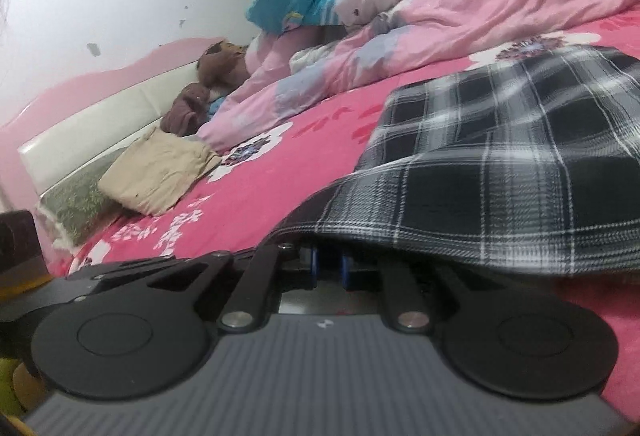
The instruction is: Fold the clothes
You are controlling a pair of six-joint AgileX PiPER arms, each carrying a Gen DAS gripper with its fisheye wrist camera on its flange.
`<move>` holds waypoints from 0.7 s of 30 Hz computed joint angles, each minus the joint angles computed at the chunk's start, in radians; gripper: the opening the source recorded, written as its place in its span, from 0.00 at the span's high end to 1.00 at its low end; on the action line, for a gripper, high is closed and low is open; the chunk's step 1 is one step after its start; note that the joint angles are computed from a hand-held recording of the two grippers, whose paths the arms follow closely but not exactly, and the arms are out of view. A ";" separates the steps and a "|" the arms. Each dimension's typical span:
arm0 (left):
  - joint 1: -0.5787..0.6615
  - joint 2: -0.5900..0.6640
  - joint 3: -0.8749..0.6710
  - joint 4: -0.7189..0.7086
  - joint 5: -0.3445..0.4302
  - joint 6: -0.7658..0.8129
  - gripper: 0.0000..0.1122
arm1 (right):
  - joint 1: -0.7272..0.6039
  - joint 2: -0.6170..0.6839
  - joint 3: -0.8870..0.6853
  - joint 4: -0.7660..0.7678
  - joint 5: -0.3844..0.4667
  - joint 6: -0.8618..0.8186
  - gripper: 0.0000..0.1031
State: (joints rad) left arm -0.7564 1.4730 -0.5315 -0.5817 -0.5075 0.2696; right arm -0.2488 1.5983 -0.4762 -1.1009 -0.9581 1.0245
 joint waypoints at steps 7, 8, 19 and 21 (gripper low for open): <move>0.005 -0.003 0.008 0.043 -0.005 -0.035 0.98 | 0.012 -0.010 0.011 0.016 0.001 -0.016 0.90; 0.005 -0.002 0.007 0.040 -0.003 -0.032 0.98 | 0.034 0.015 0.002 0.055 0.002 -0.038 0.90; 0.015 -0.007 0.014 0.057 0.005 -0.055 0.98 | 0.032 0.001 0.046 0.096 -0.018 -0.058 0.89; 0.012 0.002 0.011 0.047 0.008 -0.045 0.98 | 0.061 0.027 0.030 0.125 -0.005 -0.061 0.89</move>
State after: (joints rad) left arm -0.7439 1.4755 -0.5210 -0.5348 -0.5000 0.2247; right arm -0.1880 1.6254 -0.4462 -0.9756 -0.9632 0.9633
